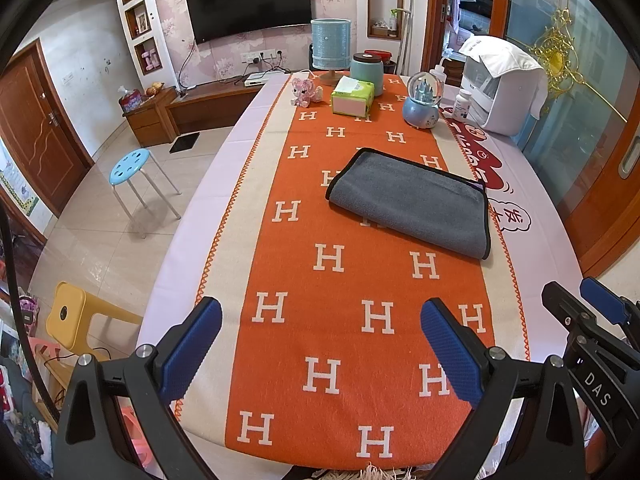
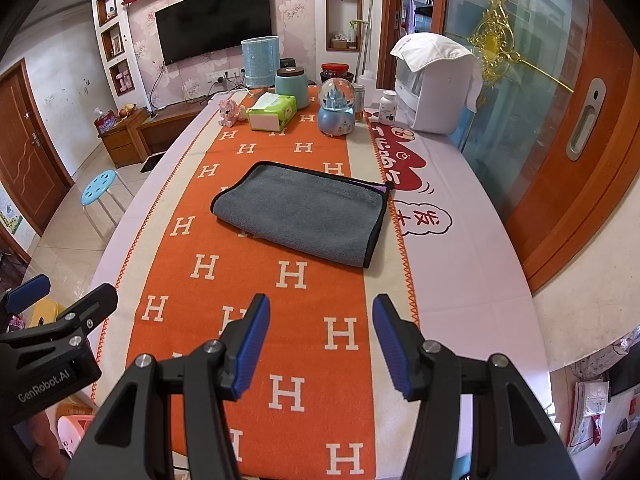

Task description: Fold towel

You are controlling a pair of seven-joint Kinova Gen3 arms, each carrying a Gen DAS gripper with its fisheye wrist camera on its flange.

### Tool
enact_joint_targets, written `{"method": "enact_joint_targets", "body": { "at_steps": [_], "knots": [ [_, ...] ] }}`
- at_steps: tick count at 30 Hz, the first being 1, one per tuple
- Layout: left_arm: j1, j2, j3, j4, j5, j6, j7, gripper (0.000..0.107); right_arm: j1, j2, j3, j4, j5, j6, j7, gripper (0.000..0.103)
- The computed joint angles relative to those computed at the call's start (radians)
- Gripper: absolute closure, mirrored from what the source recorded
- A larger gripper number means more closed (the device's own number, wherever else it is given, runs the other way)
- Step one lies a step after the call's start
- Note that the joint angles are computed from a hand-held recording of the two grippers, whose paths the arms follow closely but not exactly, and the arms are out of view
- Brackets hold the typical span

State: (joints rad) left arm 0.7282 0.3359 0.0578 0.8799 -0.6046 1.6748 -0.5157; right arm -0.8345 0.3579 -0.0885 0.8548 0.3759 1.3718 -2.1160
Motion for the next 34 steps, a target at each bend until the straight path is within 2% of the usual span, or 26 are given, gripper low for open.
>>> {"method": "enact_joint_targets", "body": {
  "at_steps": [34],
  "knots": [
    [0.004, 0.006, -0.005, -0.007, 0.001, 0.000, -0.004, 0.008, -0.001, 0.004, 0.002, -0.008, -0.002, 0.004, 0.002, 0.050]
  ]
}}
